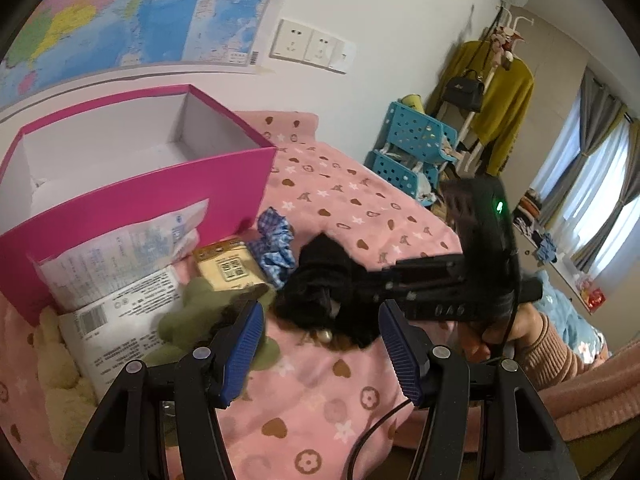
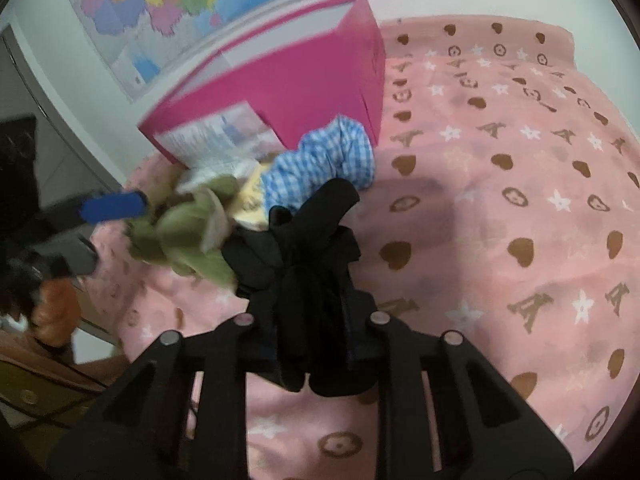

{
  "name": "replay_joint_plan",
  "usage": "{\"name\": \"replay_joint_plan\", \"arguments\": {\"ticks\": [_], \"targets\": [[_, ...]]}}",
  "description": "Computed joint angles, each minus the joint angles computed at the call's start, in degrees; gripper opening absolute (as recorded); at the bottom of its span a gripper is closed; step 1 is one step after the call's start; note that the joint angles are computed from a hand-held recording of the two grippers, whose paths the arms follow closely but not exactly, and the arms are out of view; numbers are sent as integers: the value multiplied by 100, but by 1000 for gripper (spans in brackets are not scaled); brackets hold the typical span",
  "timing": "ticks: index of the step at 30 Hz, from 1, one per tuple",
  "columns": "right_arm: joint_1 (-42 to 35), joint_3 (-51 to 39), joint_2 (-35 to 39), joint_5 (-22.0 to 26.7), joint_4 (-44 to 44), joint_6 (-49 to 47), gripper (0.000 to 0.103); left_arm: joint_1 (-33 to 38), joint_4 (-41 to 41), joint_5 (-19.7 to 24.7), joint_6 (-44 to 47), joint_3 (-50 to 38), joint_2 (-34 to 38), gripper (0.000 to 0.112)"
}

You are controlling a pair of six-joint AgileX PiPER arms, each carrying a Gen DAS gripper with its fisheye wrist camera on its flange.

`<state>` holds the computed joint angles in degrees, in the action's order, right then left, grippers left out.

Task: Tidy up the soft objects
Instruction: 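Grasp the black cloth with the right gripper and lift it, then carry the black cloth into the pink box and open the right gripper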

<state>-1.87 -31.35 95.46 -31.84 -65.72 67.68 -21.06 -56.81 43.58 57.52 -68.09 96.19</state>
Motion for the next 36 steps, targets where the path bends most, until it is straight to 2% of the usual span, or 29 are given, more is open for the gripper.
{"name": "replay_joint_plan", "arguments": {"ticks": [6, 16, 21, 26, 34, 36], "targets": [[-319, 229, -711, -439, -321, 294, 23, -180, 88, 209, -112, -256, 203, 64], [-191, -196, -1287, -594, -924, 949, 23, -53, -29, 515, -192, -906, 542, 65], [-4, -832, -1156, -505, -1250, 1296, 23, 62, 141, 524, -492, -1461, 713, 59], [188, -1600, -875, -356, -1590, 1668, 23, 127, 407, 486, -862, -2081, 929, 46], [265, -3072, -93, -272, -2463, 2719, 24, 220, 1154, 448, -1616, -3248, 1445, 42], [261, -3408, 111, -252, -2682, 3002, 24, 233, 1432, 585, -1937, -3777, 1750, 42]]}}
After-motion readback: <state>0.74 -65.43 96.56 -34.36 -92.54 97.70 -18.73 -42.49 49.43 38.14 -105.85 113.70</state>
